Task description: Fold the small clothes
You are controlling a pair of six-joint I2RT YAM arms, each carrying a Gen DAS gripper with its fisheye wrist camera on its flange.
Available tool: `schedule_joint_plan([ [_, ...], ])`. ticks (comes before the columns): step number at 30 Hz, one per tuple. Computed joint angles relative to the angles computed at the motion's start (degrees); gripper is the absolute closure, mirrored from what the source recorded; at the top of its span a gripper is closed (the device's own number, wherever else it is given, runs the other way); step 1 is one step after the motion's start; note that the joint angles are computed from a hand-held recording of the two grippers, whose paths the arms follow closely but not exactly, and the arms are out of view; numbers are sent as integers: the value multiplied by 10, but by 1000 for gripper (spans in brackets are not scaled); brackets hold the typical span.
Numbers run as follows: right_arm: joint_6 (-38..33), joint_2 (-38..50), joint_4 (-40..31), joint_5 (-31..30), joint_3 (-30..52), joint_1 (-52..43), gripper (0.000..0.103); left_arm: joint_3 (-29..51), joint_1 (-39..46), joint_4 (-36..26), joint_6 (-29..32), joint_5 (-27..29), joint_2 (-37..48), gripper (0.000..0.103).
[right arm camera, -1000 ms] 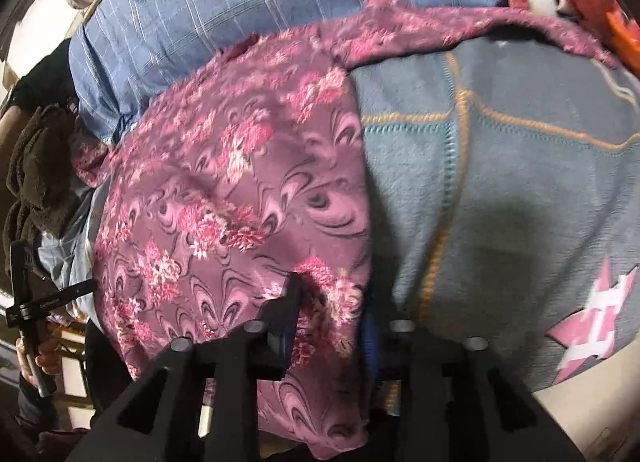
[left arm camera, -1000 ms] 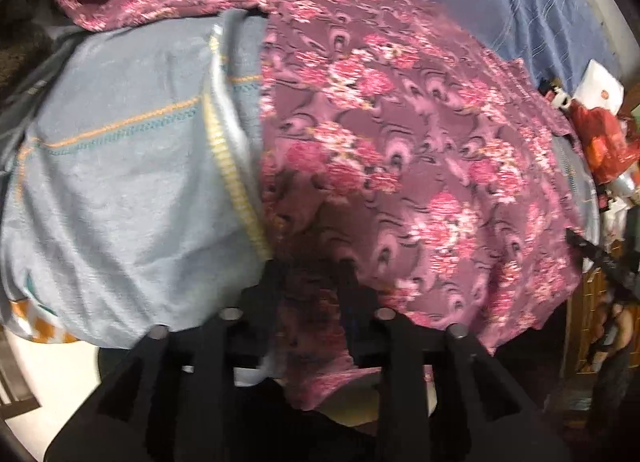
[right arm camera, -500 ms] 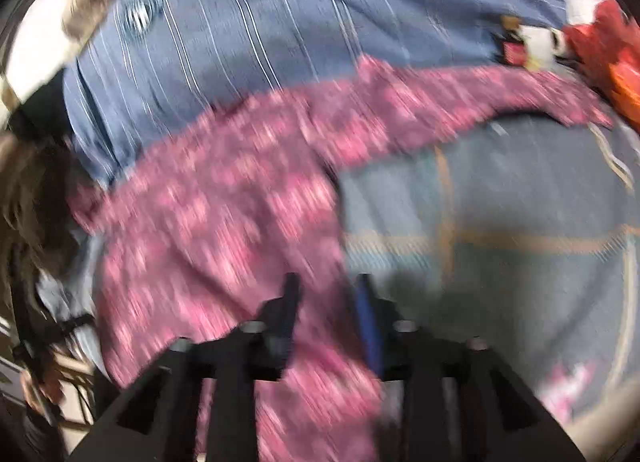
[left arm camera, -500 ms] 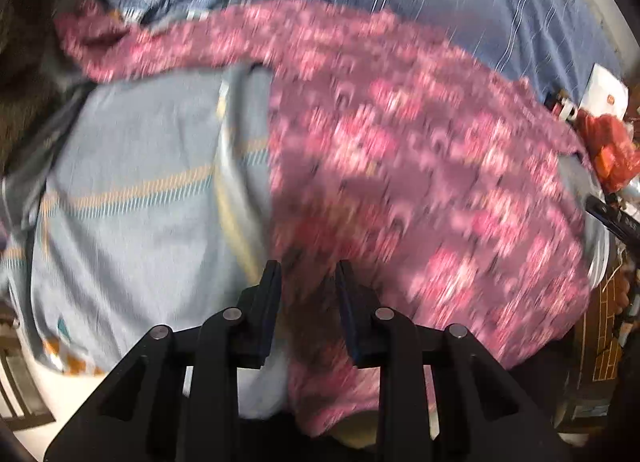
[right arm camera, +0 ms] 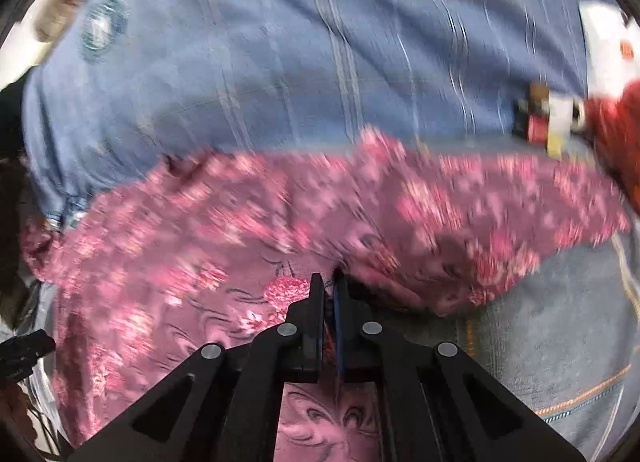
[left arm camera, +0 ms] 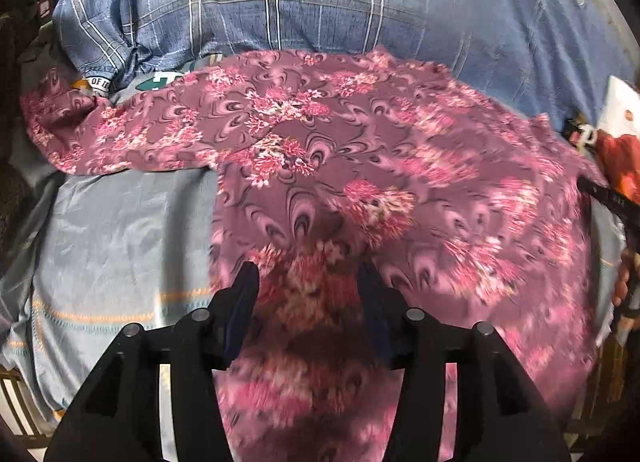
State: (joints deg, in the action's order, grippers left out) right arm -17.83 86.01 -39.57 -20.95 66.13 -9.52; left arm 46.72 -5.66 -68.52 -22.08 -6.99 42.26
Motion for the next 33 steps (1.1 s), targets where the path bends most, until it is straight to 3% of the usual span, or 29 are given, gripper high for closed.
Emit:
schedule_joint_plan([
  [2, -20, 34, -15, 18, 4, 4, 99, -19, -7, 25, -13, 6, 33, 53],
  [3, -23, 20, -3, -6, -8, -8, 93, -29, -5, 34, -16, 14, 43, 52],
  [5, -36, 27, -39, -70, 16, -52, 90, -43, -50, 47, -52, -27, 33, 46],
  [7, -32, 54, -67, -137, 62, -122, 86, -52, -78, 50, -61, -44, 29, 41],
  [8, -22, 78, -71, -148, 93, -159, 79, -57, -86, 52, -66, -51, 23, 39],
  [9, 4, 111, -66, -149, 130, -198, 73, -61, -89, 54, -66, -52, 18, 38],
  [12, 96, 223, -58, -135, 255, -284, 72, -69, -77, 59, -60, -39, 3, 34],
  [16, 169, 393, -128, -139, 461, -330, 71, -75, -102, 65, -79, -55, 2, 28],
  [18, 195, 437, -125, -170, 504, -331, 64, -76, -110, 71, -85, -61, 12, 23],
  [21, 242, 439, -36, -185, 473, -317, 56, -71, -106, 74, -90, -58, 25, 20],
  [23, 264, 428, 22, -159, 447, -301, 60, -67, -103, 74, -93, -56, 34, 19],
  [24, 249, 429, 22, -127, 454, -288, 91, -62, -101, 73, -92, -55, 41, 19],
  [25, 232, 427, 1, -112, 470, -283, 96, -55, -98, 68, -91, -52, 48, 19],
  [29, 208, 345, 105, -143, 401, -280, 96, -20, -89, 66, -68, -37, 61, 20],
  [33, 183, 312, 131, -123, 411, -291, 96, 20, -89, 102, -49, -44, 98, 20],
])
